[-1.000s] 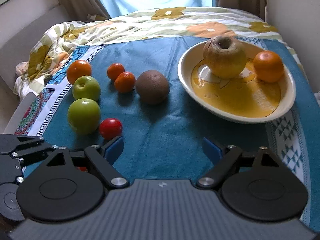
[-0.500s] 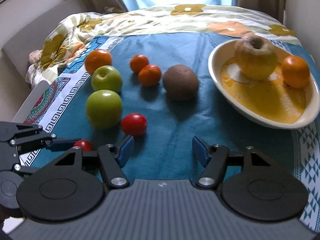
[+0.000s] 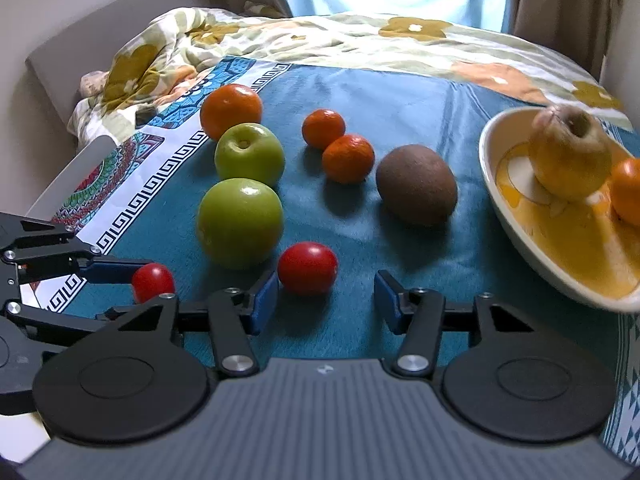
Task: Organize fruits
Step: 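Carry both red cherry tomatoes into the cream bowl with both grippers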
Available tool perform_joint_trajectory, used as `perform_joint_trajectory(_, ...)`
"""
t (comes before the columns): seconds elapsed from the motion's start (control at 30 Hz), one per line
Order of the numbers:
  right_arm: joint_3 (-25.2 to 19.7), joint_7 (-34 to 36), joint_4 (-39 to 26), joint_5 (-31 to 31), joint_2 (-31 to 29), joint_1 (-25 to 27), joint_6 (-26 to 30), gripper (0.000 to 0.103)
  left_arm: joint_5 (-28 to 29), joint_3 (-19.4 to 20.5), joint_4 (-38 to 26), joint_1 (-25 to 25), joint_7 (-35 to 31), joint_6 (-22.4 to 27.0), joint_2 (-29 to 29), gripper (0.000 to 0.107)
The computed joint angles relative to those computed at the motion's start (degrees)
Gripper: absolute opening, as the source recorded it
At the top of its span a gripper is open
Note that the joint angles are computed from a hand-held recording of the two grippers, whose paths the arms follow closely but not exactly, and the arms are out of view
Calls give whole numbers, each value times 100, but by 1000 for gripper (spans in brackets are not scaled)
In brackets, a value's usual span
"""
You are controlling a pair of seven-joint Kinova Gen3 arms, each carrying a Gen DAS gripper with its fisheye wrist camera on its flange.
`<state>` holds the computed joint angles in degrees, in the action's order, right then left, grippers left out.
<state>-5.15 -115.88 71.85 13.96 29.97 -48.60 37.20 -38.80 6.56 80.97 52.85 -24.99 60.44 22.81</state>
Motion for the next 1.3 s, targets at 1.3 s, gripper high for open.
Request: perform_joint_trajectory(1.3,-161,-968,1371,869,-1776,680,224,48,-218,-268,-2574,660,-607,1134,745,39)
